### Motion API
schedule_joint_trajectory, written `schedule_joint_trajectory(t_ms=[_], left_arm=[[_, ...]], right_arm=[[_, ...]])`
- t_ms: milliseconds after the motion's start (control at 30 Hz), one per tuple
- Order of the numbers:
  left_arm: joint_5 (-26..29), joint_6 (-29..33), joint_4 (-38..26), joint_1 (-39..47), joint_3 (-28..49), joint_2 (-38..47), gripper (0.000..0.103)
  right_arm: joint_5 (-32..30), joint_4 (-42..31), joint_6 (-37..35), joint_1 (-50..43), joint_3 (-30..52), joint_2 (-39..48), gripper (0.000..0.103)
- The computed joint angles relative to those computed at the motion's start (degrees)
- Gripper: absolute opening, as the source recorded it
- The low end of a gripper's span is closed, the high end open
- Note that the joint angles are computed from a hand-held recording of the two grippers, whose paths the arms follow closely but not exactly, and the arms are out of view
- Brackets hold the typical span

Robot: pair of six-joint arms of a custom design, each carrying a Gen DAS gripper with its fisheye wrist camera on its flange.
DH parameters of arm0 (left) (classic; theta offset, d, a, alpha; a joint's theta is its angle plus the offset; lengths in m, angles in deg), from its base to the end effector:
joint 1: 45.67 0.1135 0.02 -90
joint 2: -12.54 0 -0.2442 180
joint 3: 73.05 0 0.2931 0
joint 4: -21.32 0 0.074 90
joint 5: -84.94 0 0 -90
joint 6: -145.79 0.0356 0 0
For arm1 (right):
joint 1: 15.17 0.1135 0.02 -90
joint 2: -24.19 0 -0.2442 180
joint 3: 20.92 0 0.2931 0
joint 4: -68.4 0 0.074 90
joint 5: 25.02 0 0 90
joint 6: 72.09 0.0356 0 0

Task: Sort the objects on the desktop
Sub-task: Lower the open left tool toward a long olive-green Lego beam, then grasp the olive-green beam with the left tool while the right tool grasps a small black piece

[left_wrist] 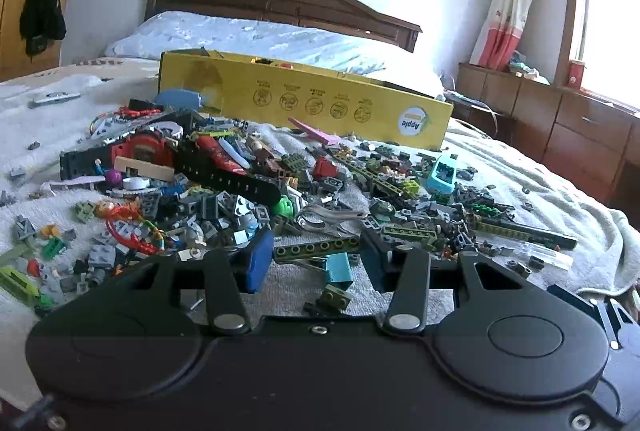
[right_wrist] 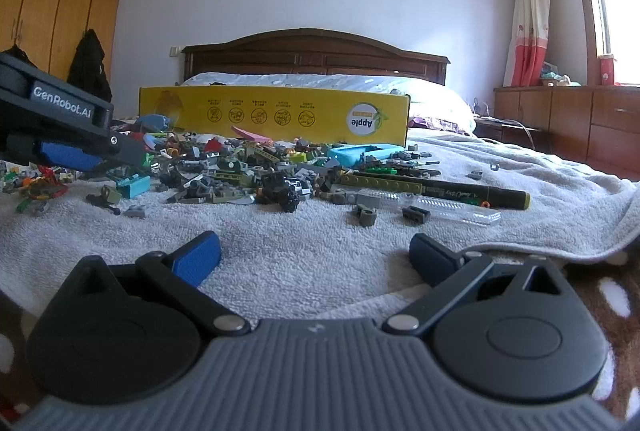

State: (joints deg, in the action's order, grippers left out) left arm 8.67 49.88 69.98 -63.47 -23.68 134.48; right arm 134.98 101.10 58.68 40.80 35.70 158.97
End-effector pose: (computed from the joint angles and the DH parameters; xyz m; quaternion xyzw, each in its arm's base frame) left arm 0.3176 -0.1108 -0.0029 0.1510 0.8210 -0.2093 0.5093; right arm 0.2027 0.2403 -0.0614 0.1152 0.7801 -0.1206 0.6030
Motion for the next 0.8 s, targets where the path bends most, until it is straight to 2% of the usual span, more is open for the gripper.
schedule_joint_trajectory(t_ms=[133,200,267,300,367,433,500,600,667,700,800], left_arm=[[-0.58,1.46,2.17,0.25,-1.48,-0.61,0.045],[-0.23,1.57,2.11,0.48,-1.45,-0.45,0.045],[0.25,1.34,1.51,0.79,-1.29,-0.34,0.045],[0.40,1.33,1.31,0.94,-1.19,-0.23,0.045],[0.46,1.40,1.23,1.12,-1.20,-0.05,0.045],[0.60,1.54,0.98,1.33,-1.11,0.20,0.045],[0.95,1.69,0.26,1.59,-0.90,0.43,0.045],[1.18,1.84,-0.14,1.96,-0.65,0.91,0.045],[1.40,2.01,-0.13,2.26,-0.82,0.89,0.045],[1.45,2.15,-0.02,2.41,-0.95,0.81,0.045],[1.87,2.32,0.51,2.93,-1.27,0.75,0.045]], right_arm=[[-2.00,1.84,0.33,-0.63,-2.99,-2.81,0.103],[-1.94,4.11,0.08,-0.63,-4.31,-3.68,0.100],[-1.02,2.01,0.88,-0.69,-4.27,-4.80,0.086],[-0.79,1.34,0.78,-0.80,-4.22,-5.30,0.082],[-2.33,6.16,-2.11,-1.17,-5.38,-5.69,0.066],[-4.67,13.31,-5.75,-1.38,-6.46,-5.13,0.056],[-7.45,16.66,-9.03,-2.25,-6.32,-4.77,0.053],[-10.83,14.65,-10.24,-4.65,-4.52,-4.99,0.043],[-13.22,9.43,-6.96,-6.55,-3.78,-6.41,0.021],[-13.90,7.89,-5.25,-7.09,-3.82,-6.89,0.016],[-14.58,11.26,-3.56,-6.26,-7.15,-8.10,0.015]])
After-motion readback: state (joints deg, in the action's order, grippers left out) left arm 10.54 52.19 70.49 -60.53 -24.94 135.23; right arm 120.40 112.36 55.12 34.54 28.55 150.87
